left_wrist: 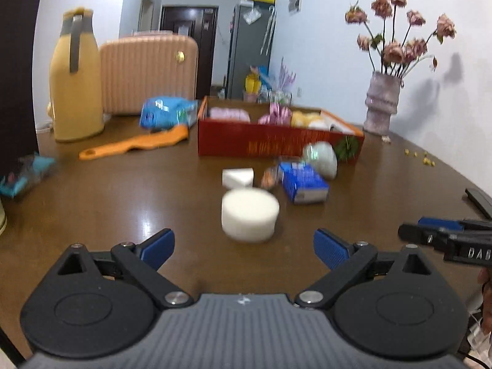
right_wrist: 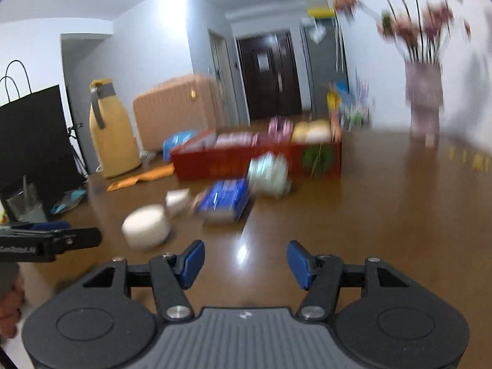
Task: Organize soft objects
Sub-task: 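Move both grippers back to the blue carton on the table, then grasp the blue carton with both grippers and lift it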
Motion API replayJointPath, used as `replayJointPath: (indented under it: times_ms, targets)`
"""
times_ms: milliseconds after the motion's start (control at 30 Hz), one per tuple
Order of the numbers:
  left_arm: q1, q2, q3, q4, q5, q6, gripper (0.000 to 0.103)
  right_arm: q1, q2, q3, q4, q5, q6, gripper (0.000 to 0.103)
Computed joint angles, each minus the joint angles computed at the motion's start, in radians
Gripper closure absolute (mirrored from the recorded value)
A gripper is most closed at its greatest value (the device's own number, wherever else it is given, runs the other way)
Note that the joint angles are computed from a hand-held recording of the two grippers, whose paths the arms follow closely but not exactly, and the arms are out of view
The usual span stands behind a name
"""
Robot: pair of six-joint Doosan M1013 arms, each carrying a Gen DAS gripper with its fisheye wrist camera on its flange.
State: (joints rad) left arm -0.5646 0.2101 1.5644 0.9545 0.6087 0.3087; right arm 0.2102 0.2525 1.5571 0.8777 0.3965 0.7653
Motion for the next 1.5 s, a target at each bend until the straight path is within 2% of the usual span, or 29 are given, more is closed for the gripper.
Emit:
replayJointPath:
  times_ms: [67, 233, 333, 400, 467, 533, 633, 733, 833, 900, 967, 1033, 1133, 1167, 1200, 1267, 1300, 1367, 1467, 1500]
  targets:
    - [0.003, 0.007, -0.007, 0.006, 0.001, 0.003, 0.004, 0.009, 0.001, 0.001, -0.076, 0.002, 0.061, 0.044]
    - [0.013, 0.035, -0.038, -0.001, -0.008, 0.016, 0.005, 0.025, 0.016, -0.025, -0.100, -0.028, 0.084, 0.044]
    - [0.023, 0.054, -0.055, -0.036, -0.023, 0.064, 0.006, 0.030, 0.039, -0.060, -0.148, -0.007, 0.131, 0.044]
    - [0.030, 0.071, -0.073, -0.072, -0.018, 0.110, 0.010, 0.034, 0.061, -0.093, -0.183, 0.012, 0.165, 0.044]
    - [0.040, 0.088, -0.090, -0.118, -0.017, 0.168, 0.024, 0.040, 0.088, -0.132, -0.201, 0.028, 0.178, 0.044]
    - [0.052, 0.101, -0.105, -0.141, -0.021, 0.198, 0.032, 0.047, 0.118, -0.178, -0.222, 0.050, 0.187, 0.044]
    - [0.071, 0.120, -0.129, -0.143, -0.007, 0.178, 0.032, 0.067, 0.171, -0.259, -0.312, 0.084, 0.250, 0.045]
    - [0.082, 0.123, -0.140, -0.137, 0.007, 0.142, 0.026, 0.092, 0.232, -0.356, -0.502, 0.139, 0.414, 0.045]
    - [0.081, 0.109, -0.126, -0.120, 0.000, 0.129, 0.020, 0.101, 0.261, -0.397, -0.565, 0.155, 0.471, 0.048]
    - [0.076, 0.099, -0.116, -0.108, 0.013, 0.114, 0.020, 0.093, 0.258, -0.388, -0.509, 0.163, 0.427, 0.069]
    - [0.073, 0.091, -0.109, -0.100, 0.024, 0.094, 0.020, 0.079, 0.249, -0.369, -0.425, 0.190, 0.363, 0.080]
    - [0.068, 0.085, -0.105, -0.082, 0.032, 0.067, 0.020, 0.063, 0.225, -0.329, -0.320, 0.189, 0.280, 0.081]
    - [0.059, 0.077, -0.105, -0.047, 0.019, 0.015, 0.021, 0.050, 0.190, -0.282, -0.283, 0.197, 0.228, 0.080]
    - [0.057, 0.075, -0.107, -0.049, 0.008, 0.004, 0.021, 0.044, 0.182, -0.271, -0.251, 0.189, 0.196, 0.075]
    - [0.056, 0.074, -0.113, -0.058, -0.005, -0.010, 0.021, 0.041, 0.179, -0.269, -0.234, 0.180, 0.183, 0.064]
    - [0.047, 0.087, -0.136, -0.060, -0.007, -0.091, 0.023, 0.035, 0.186, -0.287, -0.226, 0.159, 0.176, 0.058]
    - [0.039, 0.098, -0.153, -0.062, 0.004, -0.134, 0.026, 0.031, 0.198, -0.309, -0.212, 0.165, 0.164, 0.059]
    - [0.034, 0.125, -0.188, -0.117, -0.019, -0.109, 0.039, 0.015, 0.248, -0.397, -0.158, 0.246, 0.152, 0.061]
    - [0.038, 0.173, -0.248, -0.253, -0.044, 0.011, 0.047, 0.000, 0.333, -0.541, -0.122, 0.362, 0.196, 0.066]
    - [0.049, 0.192, -0.273, -0.335, -0.050, 0.058, 0.050, -0.002, 0.363, -0.594, -0.123, 0.410, 0.214, 0.068]
